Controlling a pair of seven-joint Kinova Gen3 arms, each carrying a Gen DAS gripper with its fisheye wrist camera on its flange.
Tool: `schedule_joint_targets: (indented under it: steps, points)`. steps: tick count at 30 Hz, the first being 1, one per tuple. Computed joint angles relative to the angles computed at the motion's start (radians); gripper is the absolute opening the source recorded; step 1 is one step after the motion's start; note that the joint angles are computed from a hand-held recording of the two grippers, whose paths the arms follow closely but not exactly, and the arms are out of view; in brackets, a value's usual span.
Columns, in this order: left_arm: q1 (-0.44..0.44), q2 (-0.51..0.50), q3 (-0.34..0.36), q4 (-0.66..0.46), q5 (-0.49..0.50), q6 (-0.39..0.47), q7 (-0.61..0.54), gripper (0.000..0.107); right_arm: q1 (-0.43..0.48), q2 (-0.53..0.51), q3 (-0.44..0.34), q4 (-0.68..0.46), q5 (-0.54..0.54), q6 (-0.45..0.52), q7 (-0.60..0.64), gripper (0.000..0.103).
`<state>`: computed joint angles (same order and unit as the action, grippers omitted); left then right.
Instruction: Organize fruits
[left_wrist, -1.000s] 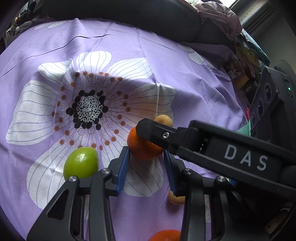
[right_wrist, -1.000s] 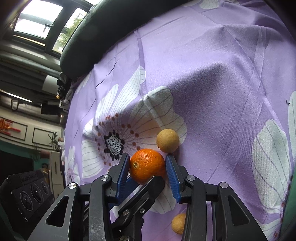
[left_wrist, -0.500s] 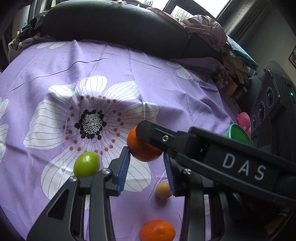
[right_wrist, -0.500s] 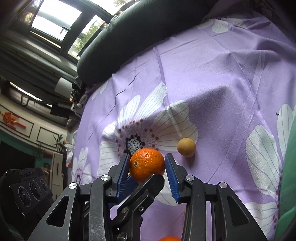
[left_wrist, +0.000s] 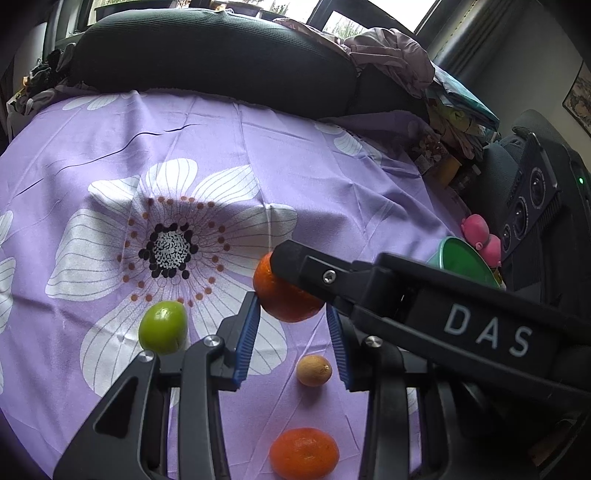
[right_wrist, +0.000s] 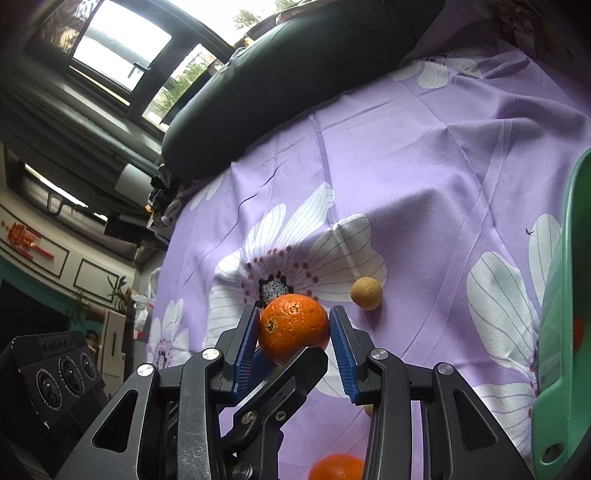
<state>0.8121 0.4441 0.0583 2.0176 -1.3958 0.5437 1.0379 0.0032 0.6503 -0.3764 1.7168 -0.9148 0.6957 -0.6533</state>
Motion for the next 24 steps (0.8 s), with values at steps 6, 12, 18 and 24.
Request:
schedule_joint_targets:
  steps: [6, 12, 18, 24]
  points:
    - [-0.069, 0.013, -0.013, 0.002, 0.059, -0.163, -0.062, 0.037, -0.085, 0.028, 0.084, -0.066, 0.135, 0.053, -0.194, 0.042]
    - [-0.082, 0.027, -0.039, -0.010, 0.176, -0.227, -0.167, 0.037, -0.112, 0.057, 0.092, -0.110, 0.229, 0.079, -0.306, 0.042]
    - [-0.078, 0.041, -0.060, -0.029, 0.291, -0.240, -0.288, 0.038, -0.128, 0.067, 0.091, -0.125, 0.291, 0.073, -0.381, 0.042]
    - [-0.032, 0.041, -0.129, -0.029, 0.361, -0.270, -0.354, 0.038, -0.115, 0.055, 0.073, -0.119, 0.314, 0.058, -0.383, 0.042]
